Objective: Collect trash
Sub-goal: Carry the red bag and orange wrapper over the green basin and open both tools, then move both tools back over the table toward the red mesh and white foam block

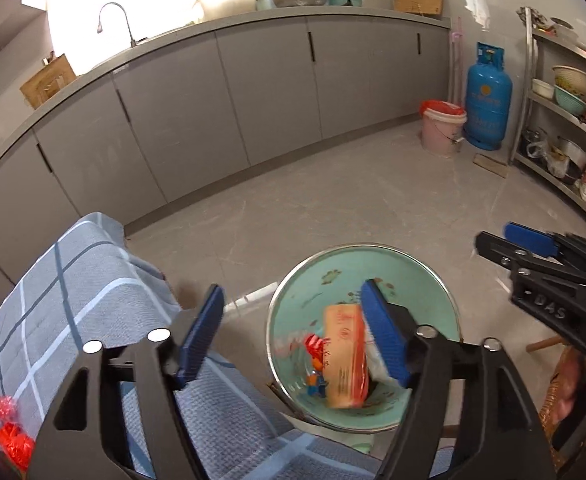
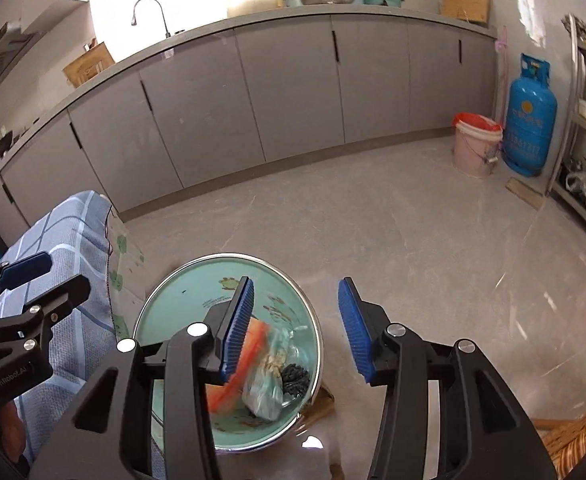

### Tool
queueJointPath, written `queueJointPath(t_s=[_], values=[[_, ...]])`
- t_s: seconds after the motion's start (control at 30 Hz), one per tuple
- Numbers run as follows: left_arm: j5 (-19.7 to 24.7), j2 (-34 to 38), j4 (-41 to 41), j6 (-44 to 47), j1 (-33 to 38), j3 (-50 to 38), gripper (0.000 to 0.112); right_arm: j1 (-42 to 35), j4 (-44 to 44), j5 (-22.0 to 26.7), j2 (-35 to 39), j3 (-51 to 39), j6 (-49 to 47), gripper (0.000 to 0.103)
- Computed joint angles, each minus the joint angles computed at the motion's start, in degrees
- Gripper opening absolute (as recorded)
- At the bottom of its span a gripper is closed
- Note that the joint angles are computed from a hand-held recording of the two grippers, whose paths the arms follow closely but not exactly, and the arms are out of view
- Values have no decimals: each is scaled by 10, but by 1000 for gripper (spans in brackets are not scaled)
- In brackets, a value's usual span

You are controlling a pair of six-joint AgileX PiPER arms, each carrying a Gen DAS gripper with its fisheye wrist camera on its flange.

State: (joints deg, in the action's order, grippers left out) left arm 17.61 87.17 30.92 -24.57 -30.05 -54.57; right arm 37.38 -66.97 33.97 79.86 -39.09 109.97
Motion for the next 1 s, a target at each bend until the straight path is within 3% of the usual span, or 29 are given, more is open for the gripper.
queueJointPath(t_s=[0.3,0.57,1.0], values=[[10,-51,41,-35,22,29,86,50,24,34,-17,-11,-1,60],[21,-108,-3,14,54,61,86,105,39,62,6,-51,-6,68],[30,-208,-218,252,161,113,86,180,74,81,80,-144,-45,71]])
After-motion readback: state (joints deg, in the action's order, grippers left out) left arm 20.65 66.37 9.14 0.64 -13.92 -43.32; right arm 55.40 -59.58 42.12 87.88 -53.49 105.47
